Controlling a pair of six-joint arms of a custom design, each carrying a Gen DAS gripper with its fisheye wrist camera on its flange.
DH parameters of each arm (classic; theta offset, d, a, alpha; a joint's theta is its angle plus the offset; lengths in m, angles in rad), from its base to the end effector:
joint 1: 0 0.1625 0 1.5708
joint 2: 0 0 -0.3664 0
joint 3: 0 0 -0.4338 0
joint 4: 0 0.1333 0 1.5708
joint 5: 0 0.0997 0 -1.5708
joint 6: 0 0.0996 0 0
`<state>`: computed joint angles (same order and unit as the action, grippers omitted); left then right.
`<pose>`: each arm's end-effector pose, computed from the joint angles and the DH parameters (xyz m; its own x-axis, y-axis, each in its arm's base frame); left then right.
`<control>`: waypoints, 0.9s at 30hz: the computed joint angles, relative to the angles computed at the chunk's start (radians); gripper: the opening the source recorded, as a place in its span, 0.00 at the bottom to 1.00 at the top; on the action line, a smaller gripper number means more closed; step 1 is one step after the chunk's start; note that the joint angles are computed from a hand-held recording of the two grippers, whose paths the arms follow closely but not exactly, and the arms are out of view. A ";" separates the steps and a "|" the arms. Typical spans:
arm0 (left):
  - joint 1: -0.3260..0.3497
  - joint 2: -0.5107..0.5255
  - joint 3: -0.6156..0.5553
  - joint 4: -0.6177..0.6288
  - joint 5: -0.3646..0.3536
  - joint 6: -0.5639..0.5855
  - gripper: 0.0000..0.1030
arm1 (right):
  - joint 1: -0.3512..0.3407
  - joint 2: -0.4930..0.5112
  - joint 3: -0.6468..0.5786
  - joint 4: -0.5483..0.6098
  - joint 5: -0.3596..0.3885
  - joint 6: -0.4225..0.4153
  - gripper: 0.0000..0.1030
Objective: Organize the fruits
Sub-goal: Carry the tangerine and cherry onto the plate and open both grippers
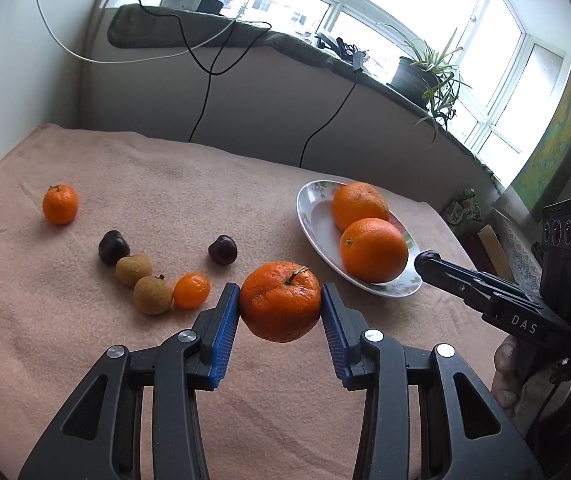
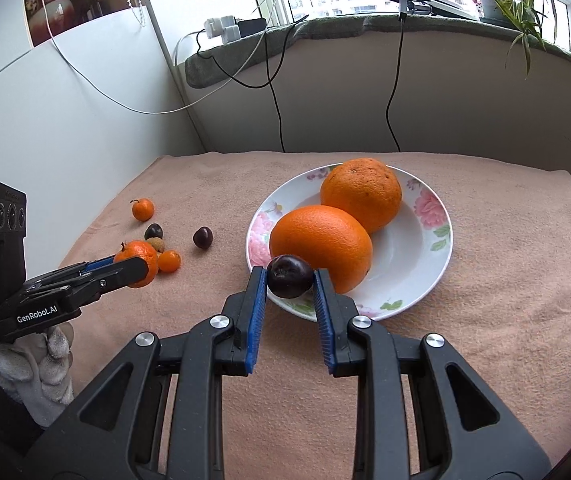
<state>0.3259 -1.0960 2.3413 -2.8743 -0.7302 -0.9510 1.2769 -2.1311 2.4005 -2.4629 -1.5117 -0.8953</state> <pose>-0.3216 -0.3277 0.0168 -0.9177 0.0988 -0.3847 0.3421 0.6887 -0.6392 0.0282 -0.3872 0.3348 -0.7873 -0.4465 0.4252 -0.6063 0.6861 -0.4021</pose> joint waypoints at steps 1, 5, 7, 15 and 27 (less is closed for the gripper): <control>0.008 0.011 -0.011 -0.014 -0.004 0.019 0.38 | -0.005 0.001 -0.003 -0.003 0.001 0.002 0.24; 0.032 0.050 -0.051 -0.054 -0.022 0.087 0.38 | -0.021 0.019 -0.020 -0.024 0.002 0.012 0.24; 0.046 0.070 -0.074 -0.074 -0.035 0.123 0.38 | -0.030 0.027 -0.026 -0.031 0.001 0.015 0.24; 0.095 0.140 -0.163 -0.101 -0.061 0.227 0.38 | -0.058 0.064 -0.046 -0.064 -0.006 0.024 0.24; 0.147 0.203 -0.243 -0.067 -0.075 0.272 0.38 | -0.062 0.130 -0.078 -0.091 -0.027 0.021 0.24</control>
